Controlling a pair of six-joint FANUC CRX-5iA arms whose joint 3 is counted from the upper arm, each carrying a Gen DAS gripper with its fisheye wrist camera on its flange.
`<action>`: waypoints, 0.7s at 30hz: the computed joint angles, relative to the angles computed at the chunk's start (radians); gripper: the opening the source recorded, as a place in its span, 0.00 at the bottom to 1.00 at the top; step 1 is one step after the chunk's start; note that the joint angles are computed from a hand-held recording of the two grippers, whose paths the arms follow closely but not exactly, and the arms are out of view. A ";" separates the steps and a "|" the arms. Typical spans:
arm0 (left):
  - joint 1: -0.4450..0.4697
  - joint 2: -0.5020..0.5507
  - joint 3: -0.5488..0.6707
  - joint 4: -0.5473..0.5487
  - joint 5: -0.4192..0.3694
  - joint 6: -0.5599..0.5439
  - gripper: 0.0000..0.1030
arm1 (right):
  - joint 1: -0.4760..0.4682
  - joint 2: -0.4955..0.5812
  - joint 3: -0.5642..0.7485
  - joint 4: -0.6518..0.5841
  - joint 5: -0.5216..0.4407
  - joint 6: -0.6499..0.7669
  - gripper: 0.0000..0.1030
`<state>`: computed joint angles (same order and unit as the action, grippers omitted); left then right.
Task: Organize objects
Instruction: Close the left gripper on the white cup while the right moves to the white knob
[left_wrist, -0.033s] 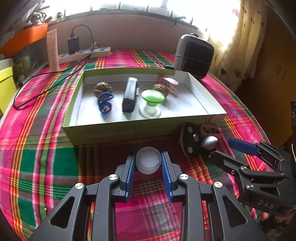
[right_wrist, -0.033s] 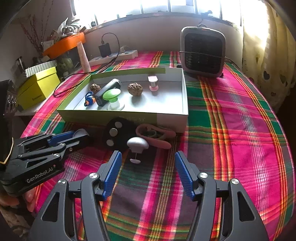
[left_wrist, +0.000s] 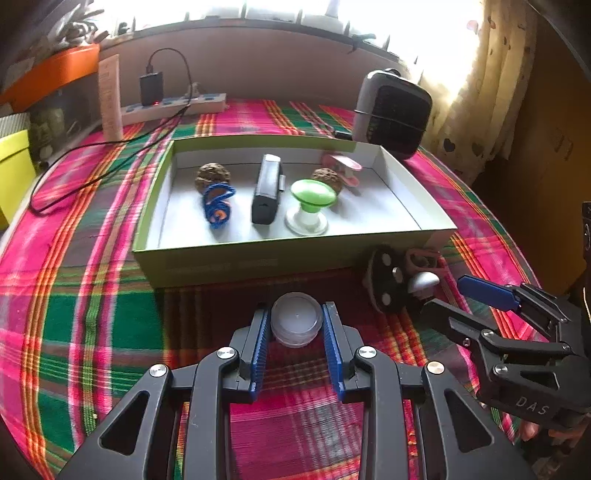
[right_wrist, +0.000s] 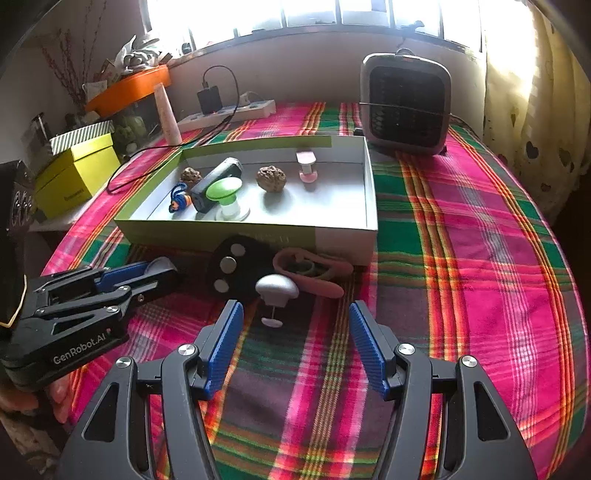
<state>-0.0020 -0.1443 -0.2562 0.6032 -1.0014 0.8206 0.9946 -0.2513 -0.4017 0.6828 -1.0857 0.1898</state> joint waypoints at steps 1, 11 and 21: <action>0.004 0.000 -0.002 0.004 -0.002 0.000 0.26 | -0.001 0.005 0.004 0.000 -0.006 -0.004 0.59; 0.033 0.012 -0.005 0.043 -0.019 -0.012 0.26 | -0.006 0.009 0.005 0.009 0.012 -0.020 0.53; 0.039 0.020 -0.007 0.069 -0.030 -0.020 0.26 | -0.031 0.013 0.007 -0.010 0.049 -0.039 0.40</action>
